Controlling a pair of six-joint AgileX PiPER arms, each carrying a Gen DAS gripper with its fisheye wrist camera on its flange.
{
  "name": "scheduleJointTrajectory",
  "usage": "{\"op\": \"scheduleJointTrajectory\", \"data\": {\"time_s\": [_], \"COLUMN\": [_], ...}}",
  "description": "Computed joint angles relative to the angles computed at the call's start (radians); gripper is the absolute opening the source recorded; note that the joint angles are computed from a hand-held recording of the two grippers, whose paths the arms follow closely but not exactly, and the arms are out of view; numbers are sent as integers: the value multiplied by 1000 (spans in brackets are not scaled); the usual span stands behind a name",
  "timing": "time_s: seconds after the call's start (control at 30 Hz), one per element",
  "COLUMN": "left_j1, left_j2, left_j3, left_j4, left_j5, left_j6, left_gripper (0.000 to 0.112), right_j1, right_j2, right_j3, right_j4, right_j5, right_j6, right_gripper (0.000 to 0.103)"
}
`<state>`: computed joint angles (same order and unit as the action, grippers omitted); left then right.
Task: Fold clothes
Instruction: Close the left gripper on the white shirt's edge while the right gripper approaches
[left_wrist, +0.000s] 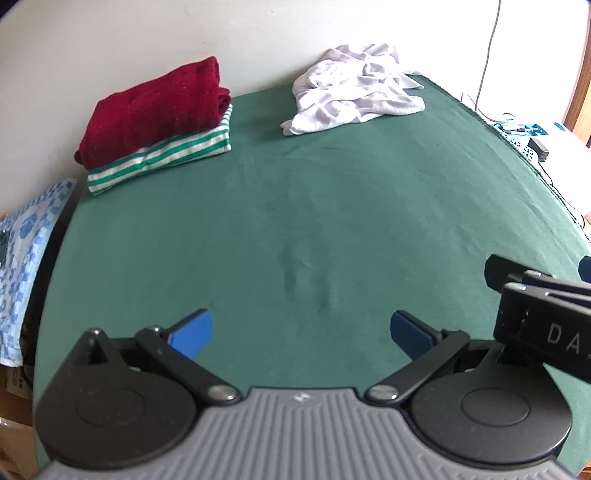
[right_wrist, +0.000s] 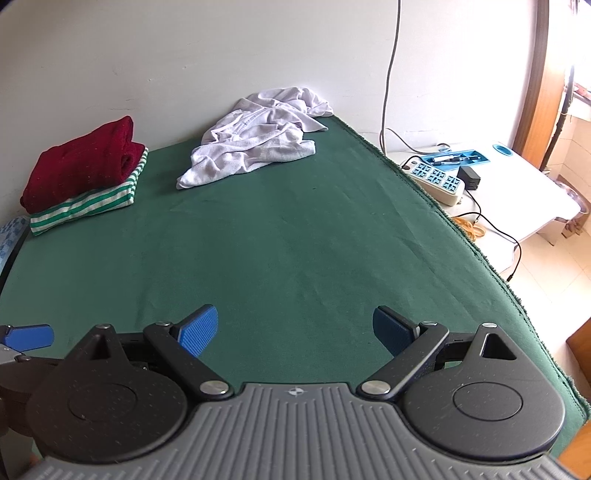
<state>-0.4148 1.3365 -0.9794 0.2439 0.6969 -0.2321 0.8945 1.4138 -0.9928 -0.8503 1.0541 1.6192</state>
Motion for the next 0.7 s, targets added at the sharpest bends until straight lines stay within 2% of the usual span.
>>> {"op": "scheduleJointTrajectory", "data": {"time_s": [0.17,0.27,0.37,0.47,0.53,0.63,0.7], "left_j1": [22,67,99,118,129,123,128], "left_j2": [31,71,133,249,354,547,683], "left_j3": [-31,-111,-240,-443,-619,-918,-1118], "left_j4": [-34,-106,-134,-162,-219,-256,-280], "left_j5": [-3,-10,-41,-27,18,158,263], "left_j6": [83,235,378,487,570,640,613], "left_gripper": [102,102,102,102,102,102,102], "right_j1": [-31,-90,-220,-405,-522,-675,-749], "right_j2": [12,17,24,81,170,377,529], "right_j3": [-24,-70,-163,-313,-462,-762,-962], "right_j4": [20,27,82,235,352,554,652], "right_j5": [-7,-8,-46,-110,-128,-96,-75], "right_j6": [-24,-109,-309,-561,-743,-1036,-1172], "right_gripper": [93,93,93,93,93,93,93]}}
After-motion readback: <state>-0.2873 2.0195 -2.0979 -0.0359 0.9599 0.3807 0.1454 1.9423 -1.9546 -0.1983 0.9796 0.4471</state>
